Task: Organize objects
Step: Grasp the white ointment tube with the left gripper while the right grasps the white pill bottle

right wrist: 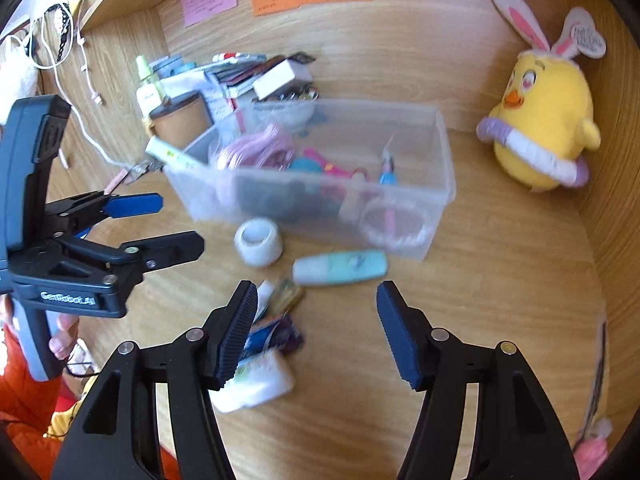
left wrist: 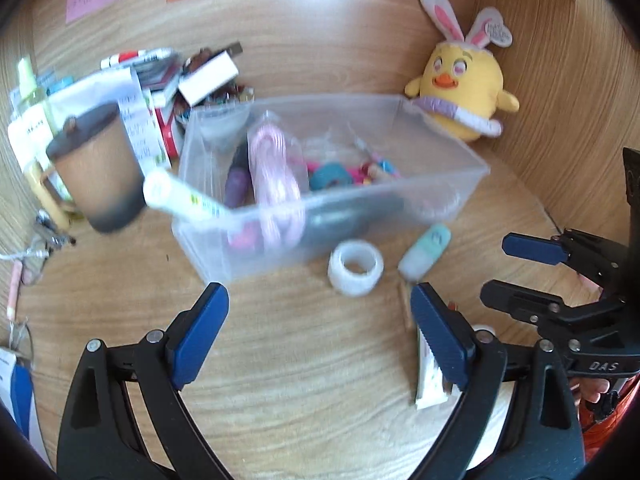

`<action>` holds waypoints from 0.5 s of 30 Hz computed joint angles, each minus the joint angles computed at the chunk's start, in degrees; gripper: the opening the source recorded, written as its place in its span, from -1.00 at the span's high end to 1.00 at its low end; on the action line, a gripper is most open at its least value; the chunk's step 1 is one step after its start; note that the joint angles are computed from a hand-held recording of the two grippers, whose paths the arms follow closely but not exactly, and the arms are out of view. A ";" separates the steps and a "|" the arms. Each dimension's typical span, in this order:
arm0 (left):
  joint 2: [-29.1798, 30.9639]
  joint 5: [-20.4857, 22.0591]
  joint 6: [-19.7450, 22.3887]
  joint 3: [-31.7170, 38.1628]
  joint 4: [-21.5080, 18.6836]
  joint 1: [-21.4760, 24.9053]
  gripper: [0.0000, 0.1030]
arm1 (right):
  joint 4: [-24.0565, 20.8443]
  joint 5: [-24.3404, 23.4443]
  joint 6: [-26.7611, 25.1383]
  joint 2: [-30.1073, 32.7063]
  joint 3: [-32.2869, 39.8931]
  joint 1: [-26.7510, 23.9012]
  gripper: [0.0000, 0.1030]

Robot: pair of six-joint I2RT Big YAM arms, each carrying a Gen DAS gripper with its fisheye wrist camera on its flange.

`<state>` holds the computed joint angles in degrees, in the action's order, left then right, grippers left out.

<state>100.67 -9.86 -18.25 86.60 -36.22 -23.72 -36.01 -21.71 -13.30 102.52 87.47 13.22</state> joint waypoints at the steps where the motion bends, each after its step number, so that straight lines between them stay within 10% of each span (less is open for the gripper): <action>1: 0.07 0.36 -0.10 -0.41 -0.45 -0.12 -0.81 | -0.63 -0.77 -0.15 -0.15 -0.80 0.00 -0.13; 15: 0.27 2.99 -0.63 -3.34 -1.23 -2.68 -0.81 | -0.57 0.26 -0.76 -1.26 -5.93 0.46 -0.05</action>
